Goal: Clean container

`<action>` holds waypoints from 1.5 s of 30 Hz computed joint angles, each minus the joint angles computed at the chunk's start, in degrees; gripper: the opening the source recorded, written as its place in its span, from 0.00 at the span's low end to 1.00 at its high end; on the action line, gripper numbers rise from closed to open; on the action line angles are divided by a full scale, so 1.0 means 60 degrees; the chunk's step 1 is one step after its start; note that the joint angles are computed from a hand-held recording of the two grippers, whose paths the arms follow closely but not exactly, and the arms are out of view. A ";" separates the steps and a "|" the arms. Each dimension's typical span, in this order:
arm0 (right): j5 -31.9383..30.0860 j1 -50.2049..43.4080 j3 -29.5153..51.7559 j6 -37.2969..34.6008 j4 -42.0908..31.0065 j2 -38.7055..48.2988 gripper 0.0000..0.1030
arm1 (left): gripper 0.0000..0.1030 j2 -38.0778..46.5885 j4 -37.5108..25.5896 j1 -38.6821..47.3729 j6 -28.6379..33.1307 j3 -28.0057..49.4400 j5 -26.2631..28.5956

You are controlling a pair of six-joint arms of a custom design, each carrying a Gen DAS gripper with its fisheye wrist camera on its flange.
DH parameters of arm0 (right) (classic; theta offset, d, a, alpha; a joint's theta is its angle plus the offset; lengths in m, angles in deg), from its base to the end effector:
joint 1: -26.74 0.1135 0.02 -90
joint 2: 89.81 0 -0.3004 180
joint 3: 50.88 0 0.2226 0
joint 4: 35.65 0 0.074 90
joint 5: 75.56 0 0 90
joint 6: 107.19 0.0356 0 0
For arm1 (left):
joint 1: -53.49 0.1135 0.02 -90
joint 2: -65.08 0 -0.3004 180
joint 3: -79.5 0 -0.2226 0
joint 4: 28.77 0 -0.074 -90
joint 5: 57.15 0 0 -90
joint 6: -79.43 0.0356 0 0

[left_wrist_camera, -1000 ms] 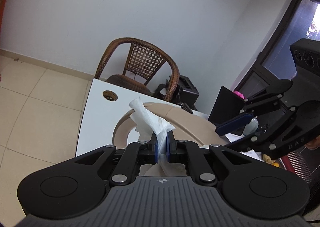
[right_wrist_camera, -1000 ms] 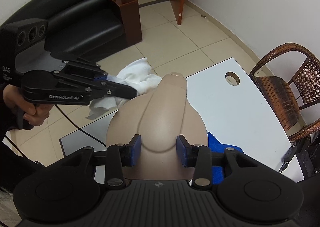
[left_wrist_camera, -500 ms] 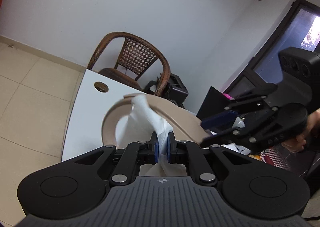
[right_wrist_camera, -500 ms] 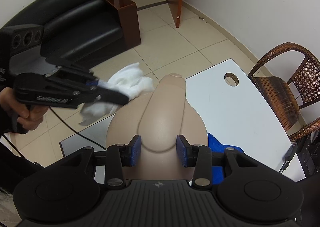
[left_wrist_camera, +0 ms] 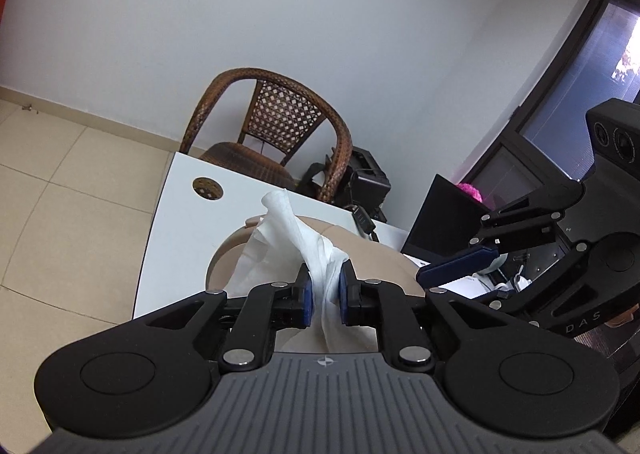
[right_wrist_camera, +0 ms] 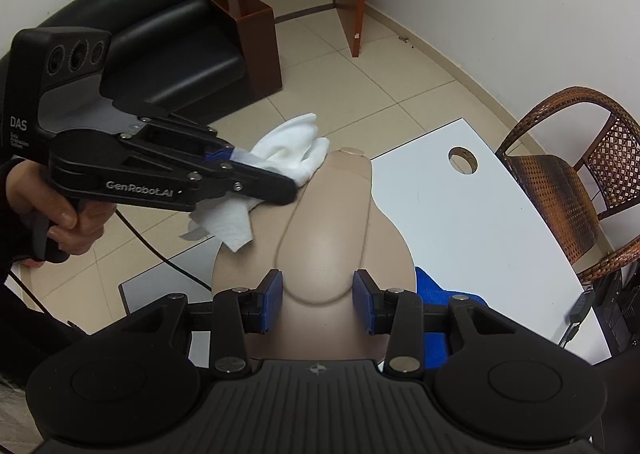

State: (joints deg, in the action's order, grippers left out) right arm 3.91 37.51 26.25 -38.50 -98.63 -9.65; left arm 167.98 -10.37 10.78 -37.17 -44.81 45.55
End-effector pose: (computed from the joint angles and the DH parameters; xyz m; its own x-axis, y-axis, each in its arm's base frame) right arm 0.2299 0.0504 0.2981 -0.7429 -0.5050 -0.4395 -0.5653 0.8248 0.0078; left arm 0.2398 -0.2320 0.1906 -0.6763 0.0298 -0.7360 0.5597 0.6705 -0.4871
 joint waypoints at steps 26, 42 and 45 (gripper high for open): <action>-0.0052 -0.0055 -0.0039 -0.0052 0.0105 0.0048 0.40 | 0.13 0.0172 0.0863 0.0077 -0.1167 -0.0337 0.0094; -0.0069 -0.0018 0.0049 -0.0023 0.0112 0.0158 0.42 | 0.11 0.2740 0.5860 0.0517 -0.4580 -0.2837 0.0384; -0.0070 -0.0016 0.0084 -0.0049 0.0092 0.0190 0.42 | 0.11 0.2840 0.6298 0.0449 -0.4698 -0.3050 0.0226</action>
State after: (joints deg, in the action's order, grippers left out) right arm 3.49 37.41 26.76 -38.80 -98.08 -8.51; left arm 185.02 27.42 13.47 -65.36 -63.11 46.90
